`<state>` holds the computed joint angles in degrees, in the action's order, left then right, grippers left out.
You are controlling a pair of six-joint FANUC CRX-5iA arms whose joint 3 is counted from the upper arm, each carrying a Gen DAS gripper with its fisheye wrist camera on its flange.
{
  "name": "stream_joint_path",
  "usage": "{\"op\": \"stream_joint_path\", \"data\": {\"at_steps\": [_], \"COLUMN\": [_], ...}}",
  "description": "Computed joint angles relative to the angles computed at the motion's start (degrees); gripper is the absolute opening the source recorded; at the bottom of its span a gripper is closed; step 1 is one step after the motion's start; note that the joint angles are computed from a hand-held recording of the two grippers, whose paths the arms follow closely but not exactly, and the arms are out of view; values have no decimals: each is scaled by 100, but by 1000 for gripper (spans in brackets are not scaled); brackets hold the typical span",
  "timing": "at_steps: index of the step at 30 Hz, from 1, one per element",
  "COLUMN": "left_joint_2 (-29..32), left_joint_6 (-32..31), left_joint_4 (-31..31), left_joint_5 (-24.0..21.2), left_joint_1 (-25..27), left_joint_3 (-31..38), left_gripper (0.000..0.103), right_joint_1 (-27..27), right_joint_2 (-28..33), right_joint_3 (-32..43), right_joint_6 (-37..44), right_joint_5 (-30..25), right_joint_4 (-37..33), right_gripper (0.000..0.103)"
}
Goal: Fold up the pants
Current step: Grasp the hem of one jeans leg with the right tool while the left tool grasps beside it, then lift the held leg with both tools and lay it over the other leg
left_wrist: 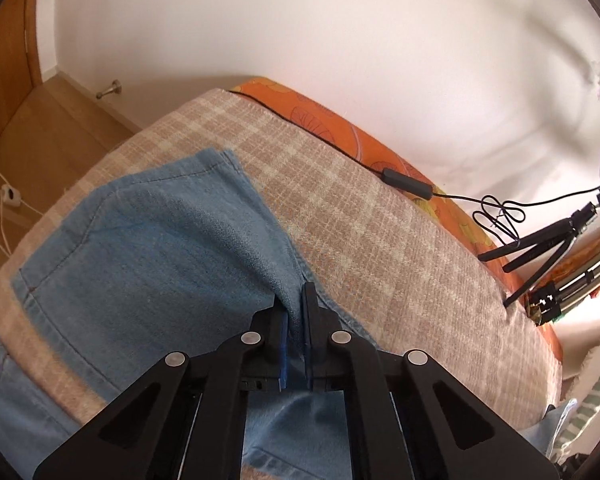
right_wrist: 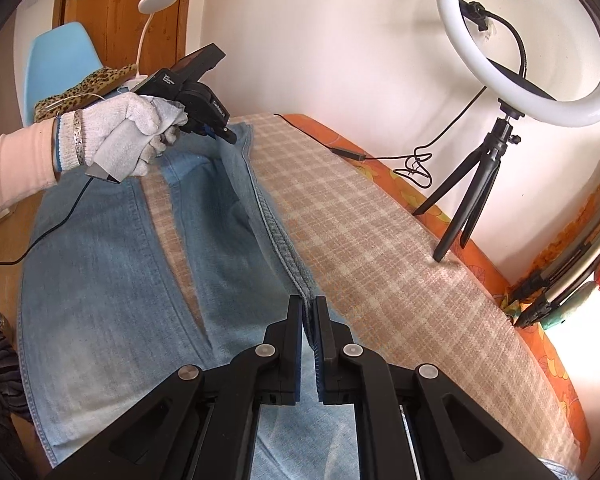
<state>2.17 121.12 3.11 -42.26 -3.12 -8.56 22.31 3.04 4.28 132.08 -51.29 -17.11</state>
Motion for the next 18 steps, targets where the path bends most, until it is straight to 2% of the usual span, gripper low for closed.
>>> {"op": "stream_joint_path", "data": {"at_steps": [4,7,9,11,14,15,16,18], "left_joint_2": [-794,-1294,-1479,-1523,-1602,-1596,-1573,-1436], "left_joint_6": [-179,-200,-256,-55,520,777,977,1184], "left_joint_4": [167,210,191,-113,-714,-1004,-1273,-1621], "left_joint_5": [234,238,53,-344,-642,-770,-864,-989], "left_joint_1": [97,153,169,105,-124,-255,-391,-601], "left_joint_3": [-735,-1202,-1373,-1298,-1126,-1001,-869,-596], "left_gripper": [4,4,4,10,28,41,47,52], "right_joint_1": [37,68,145,282,455,489,511,548], "right_joint_2": [-448,-775,-974,-1142,-1249,-1265,-1281,-1347], "right_joint_3": [-269,-534,-773,-1052,-1396,-1481,-1553,-1699], "right_joint_6": [190,316,351,285,70,-17,-67,-131], "right_joint_5": [-256,-551,-696,-734,-722,-726,-713,-640], "right_joint_4": [-200,-397,-429,-338,-158,-116,-85,-15], "right_gripper": [2,2,2,2,2,2,2,2]}}
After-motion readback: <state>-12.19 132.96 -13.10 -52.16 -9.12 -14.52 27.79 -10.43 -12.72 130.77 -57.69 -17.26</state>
